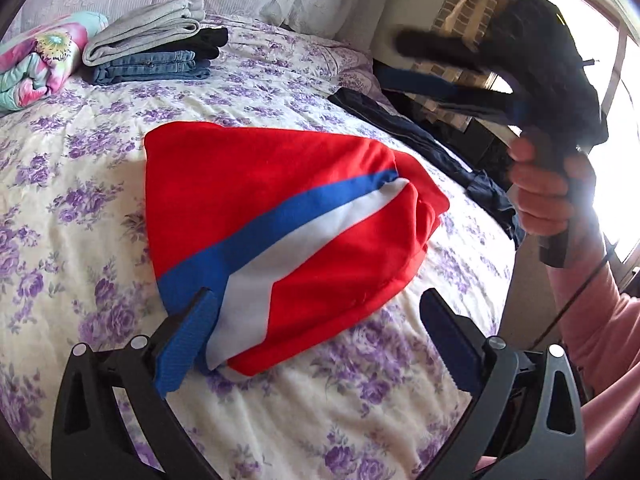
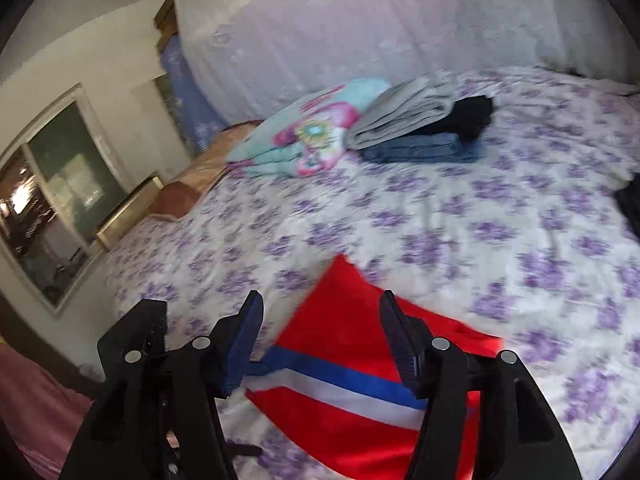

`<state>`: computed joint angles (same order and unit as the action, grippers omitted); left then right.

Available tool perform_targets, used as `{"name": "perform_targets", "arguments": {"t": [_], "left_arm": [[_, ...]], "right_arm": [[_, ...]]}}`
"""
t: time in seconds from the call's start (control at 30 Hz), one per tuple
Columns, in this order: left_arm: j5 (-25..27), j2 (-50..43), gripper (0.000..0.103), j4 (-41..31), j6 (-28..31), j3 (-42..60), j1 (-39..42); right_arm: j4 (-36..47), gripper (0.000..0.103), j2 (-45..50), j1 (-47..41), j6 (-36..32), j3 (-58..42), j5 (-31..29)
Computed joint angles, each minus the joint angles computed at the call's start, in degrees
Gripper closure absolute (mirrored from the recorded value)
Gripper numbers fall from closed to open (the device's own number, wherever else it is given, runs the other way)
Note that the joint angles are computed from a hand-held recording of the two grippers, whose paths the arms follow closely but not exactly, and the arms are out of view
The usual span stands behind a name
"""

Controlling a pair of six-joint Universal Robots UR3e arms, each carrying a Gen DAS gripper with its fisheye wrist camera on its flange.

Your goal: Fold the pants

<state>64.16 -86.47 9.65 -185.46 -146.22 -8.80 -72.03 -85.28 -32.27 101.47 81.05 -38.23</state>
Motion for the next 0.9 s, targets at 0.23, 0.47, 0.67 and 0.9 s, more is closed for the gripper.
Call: {"name": "perform_targets", "arguments": {"t": [0.23,0.47,0.67,0.9], "left_arm": [[7.0,5.0,0.004,-6.2,1.0,-0.7,-2.5],[9.9,8.3,0.004,-16.4,-1.4,3.9,1.3],[16.6,3.0,0.004,-22.4,-4.5,12.2,-1.7],[10.6,-0.7,0.004,-28.8,-5.3,16.2,2.6]], "right_arm": [[-30.4,0.067,12.9,11.6,26.5,2.6,-11.4],[-17.4,0.027,-14.6,-9.2,8.5,21.2,3.7],[-16.4,0.024,-18.3,-21.8,7.6,27.7,4.1],[-26.7,0.022,-3.9,-19.3,17.5,23.8,-1.7]]}}
